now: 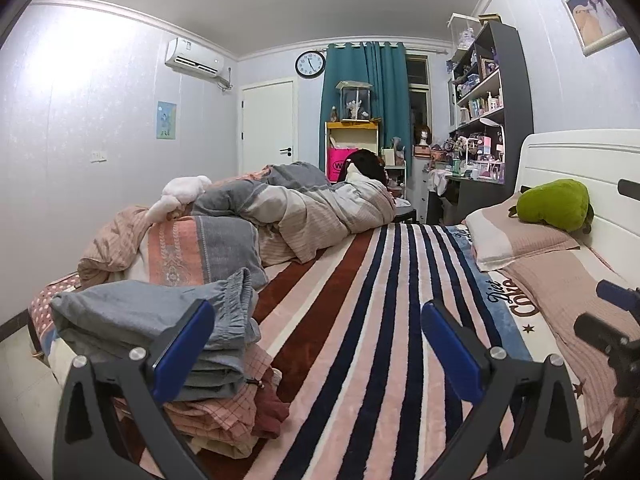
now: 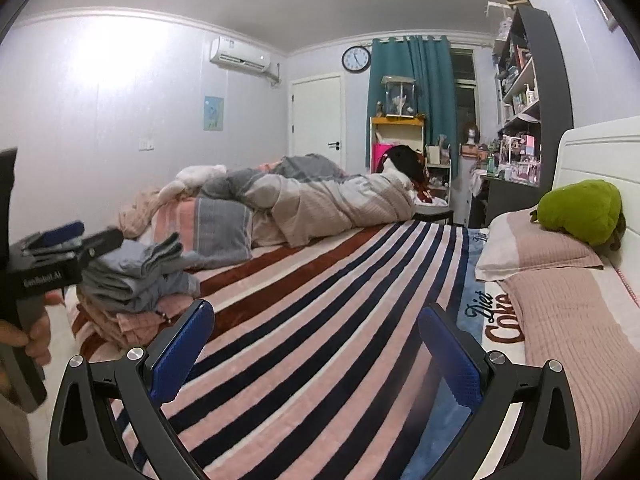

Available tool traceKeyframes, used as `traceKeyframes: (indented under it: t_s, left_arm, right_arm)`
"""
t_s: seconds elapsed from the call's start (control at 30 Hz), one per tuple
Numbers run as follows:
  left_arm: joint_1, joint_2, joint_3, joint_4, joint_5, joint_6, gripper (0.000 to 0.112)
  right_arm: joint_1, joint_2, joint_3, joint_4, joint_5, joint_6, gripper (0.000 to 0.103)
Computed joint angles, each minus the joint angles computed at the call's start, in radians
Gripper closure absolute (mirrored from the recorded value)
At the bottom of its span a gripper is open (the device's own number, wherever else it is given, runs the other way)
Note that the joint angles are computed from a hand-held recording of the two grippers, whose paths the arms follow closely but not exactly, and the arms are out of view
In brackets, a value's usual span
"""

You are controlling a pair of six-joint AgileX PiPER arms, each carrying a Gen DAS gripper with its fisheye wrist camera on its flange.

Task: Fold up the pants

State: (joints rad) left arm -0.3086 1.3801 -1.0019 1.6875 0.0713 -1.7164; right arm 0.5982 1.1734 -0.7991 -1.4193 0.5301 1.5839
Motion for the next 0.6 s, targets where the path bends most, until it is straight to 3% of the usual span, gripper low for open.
traceKeyframes:
  t_s: [0.33, 0.47, 0.6]
  left_arm:
    - [-0.027, 0.02, -0.015, -0.271, 0.024, 0.28, 0.01]
    - [-0.054, 0.021, -0.015, -0.217, 0.07, 0.241, 0.01]
    - [-0.065, 0.022, -0.015, -0.198, 0.077, 0.224, 0.01]
  right_arm:
    - [0.033, -0.032, 0.012, 0.024, 0.029, -0.031, 0.001]
    - [0.018, -0.055, 0.031, 0.044, -0.02, -0.053, 0.001]
    - [0.046, -0.059, 0.038, 0.033, 0.02, -0.047, 0.001]
